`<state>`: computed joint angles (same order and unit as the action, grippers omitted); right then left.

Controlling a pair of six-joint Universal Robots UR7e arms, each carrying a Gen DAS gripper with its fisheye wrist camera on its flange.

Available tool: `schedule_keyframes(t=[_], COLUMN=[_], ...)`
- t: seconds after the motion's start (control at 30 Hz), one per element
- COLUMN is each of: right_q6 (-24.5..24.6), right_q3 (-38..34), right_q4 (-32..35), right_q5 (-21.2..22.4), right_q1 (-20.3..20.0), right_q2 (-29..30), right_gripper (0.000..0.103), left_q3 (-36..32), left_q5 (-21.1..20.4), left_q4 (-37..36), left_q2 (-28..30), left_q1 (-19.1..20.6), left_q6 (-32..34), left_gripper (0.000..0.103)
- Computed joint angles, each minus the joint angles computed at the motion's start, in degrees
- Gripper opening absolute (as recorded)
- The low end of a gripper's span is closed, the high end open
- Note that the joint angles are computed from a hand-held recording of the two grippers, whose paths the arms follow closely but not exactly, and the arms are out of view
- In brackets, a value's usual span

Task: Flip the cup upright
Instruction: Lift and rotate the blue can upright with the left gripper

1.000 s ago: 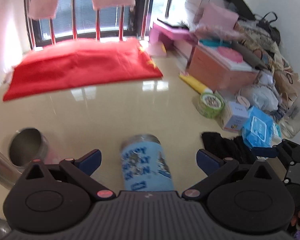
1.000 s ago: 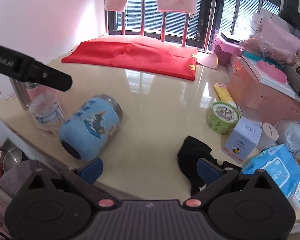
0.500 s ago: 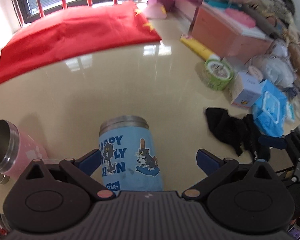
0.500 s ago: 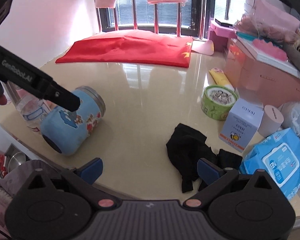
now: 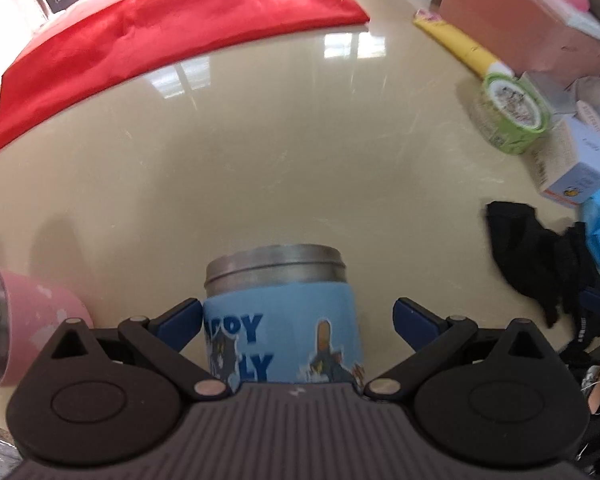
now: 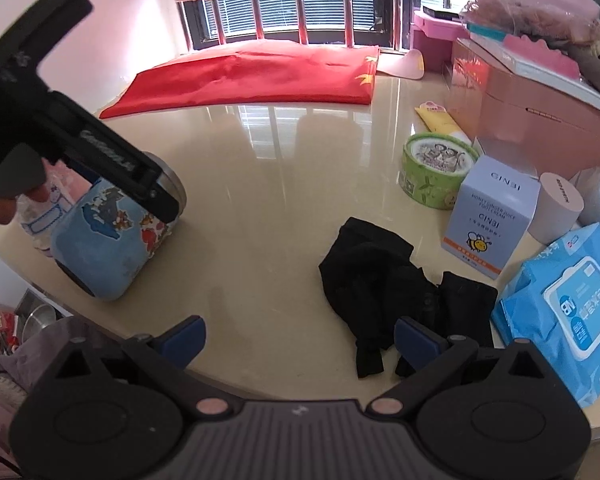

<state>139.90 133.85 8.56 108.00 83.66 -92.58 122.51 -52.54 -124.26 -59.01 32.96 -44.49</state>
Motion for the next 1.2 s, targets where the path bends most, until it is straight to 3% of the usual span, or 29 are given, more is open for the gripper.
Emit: schedule_keyframes(t=[0.07,0.17,0.63,0.93,1.2], right_q6=[0.11,0.33,0.88,0.3,0.78], right_q3=[0.0,0.29,2.36,4.86,7.4], right_q4=[-0.05,-0.05,-0.25,-3.36,-5.58], right_q5=[-0.02,0.02,-0.5,-4.88,-6.69], right_q1=[-0.31,-0.45,0.36,-0.78,0.12], right_q2=[0.11,-0.28,-3.85,-7.22,-9.0], right_gripper=[0.101,0.101,0.101,0.101,0.101], left_q3=[-1.29,-2.66,2.43,9.72,14.25], left_q5=[-0.52,0.09,1.85,3.78,5.55], left_q4=[1.65,4.9,-2.37,-14.56,-21.22], left_q2=[1.16,2.67,-0.29,-4.87,-7.01], left_q1=[1.31,2.07,-0.54,-5.25,-8.04], left_q6=[-0.28,-0.94,0.24,-0.05,-0.45], left_gripper=[0.101,0.087,0.086,0.086,0.085])
